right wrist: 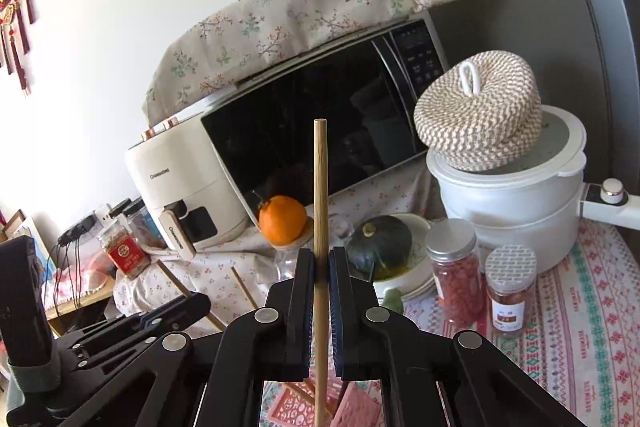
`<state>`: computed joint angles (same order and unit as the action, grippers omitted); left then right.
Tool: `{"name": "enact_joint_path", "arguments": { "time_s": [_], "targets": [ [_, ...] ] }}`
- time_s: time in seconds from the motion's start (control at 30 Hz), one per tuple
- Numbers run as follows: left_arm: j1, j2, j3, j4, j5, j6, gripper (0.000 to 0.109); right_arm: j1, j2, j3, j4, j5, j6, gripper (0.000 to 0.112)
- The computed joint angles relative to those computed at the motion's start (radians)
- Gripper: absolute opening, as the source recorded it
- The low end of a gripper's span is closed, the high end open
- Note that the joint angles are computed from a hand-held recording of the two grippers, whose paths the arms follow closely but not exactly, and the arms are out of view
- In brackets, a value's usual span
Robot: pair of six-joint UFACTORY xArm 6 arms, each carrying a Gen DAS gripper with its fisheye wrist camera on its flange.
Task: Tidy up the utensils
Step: 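Lower both chopsticks into the pink basket and open both tools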
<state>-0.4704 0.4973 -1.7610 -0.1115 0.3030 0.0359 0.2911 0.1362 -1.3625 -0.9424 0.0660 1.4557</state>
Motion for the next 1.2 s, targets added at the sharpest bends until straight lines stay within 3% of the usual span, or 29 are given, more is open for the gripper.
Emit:
{"name": "enact_joint_path", "arguments": {
  "time_s": [0.13, 0.2, 0.27, 0.43, 0.63, 0.77, 0.8, 0.87, 0.97, 1.07, 1.2],
  "targets": [
    [0.002, 0.007, -0.013, -0.051, 0.042, 0.030, 0.013, 0.007, 0.032, -0.022, 0.015, 0.003, -0.017, 0.006],
    [0.004, -0.016, 0.018, -0.043, 0.038, 0.011, 0.044, 0.013, 0.048, -0.035, 0.028, 0.010, -0.033, 0.006],
    [0.008, -0.060, 0.083, -0.033, 0.000, -0.017, 0.060, 0.019, 0.059, -0.046, 0.037, 0.024, -0.049, 0.006],
    [0.025, -0.156, 0.204, 0.021, -0.003, -0.109, 0.068, 0.033, 0.101, -0.083, 0.105, 0.053, -0.134, 0.006],
    [0.031, -0.215, 0.310, -0.021, 0.001, -0.096, 0.074, 0.056, 0.161, -0.138, 0.196, 0.107, -0.233, 0.006],
    [0.032, -0.222, 0.333, -0.024, 0.025, -0.118, 0.075, 0.065, 0.177, -0.148, 0.217, 0.141, -0.223, 0.010],
    [0.031, -0.225, 0.339, -0.016, 0.028, -0.128, 0.077, 0.065, 0.172, -0.140, 0.238, 0.144, -0.230, 0.013],
    [0.030, -0.233, 0.351, 0.006, 0.033, -0.152, 0.080, 0.061, 0.148, -0.110, 0.254, 0.134, -0.224, 0.045],
    [0.022, -0.247, 0.373, 0.027, 0.040, -0.182, 0.085, 0.051, 0.087, -0.057, 0.162, 0.144, -0.132, 0.070],
    [0.012, -0.260, 0.390, 0.039, 0.053, -0.205, 0.087, 0.044, 0.020, -0.001, 0.115, 0.178, -0.092, 0.085],
    [-0.004, -0.277, 0.413, 0.101, 0.063, -0.269, 0.093, 0.039, -0.069, 0.083, 0.112, 0.239, -0.097, 0.093]
  ]
}}
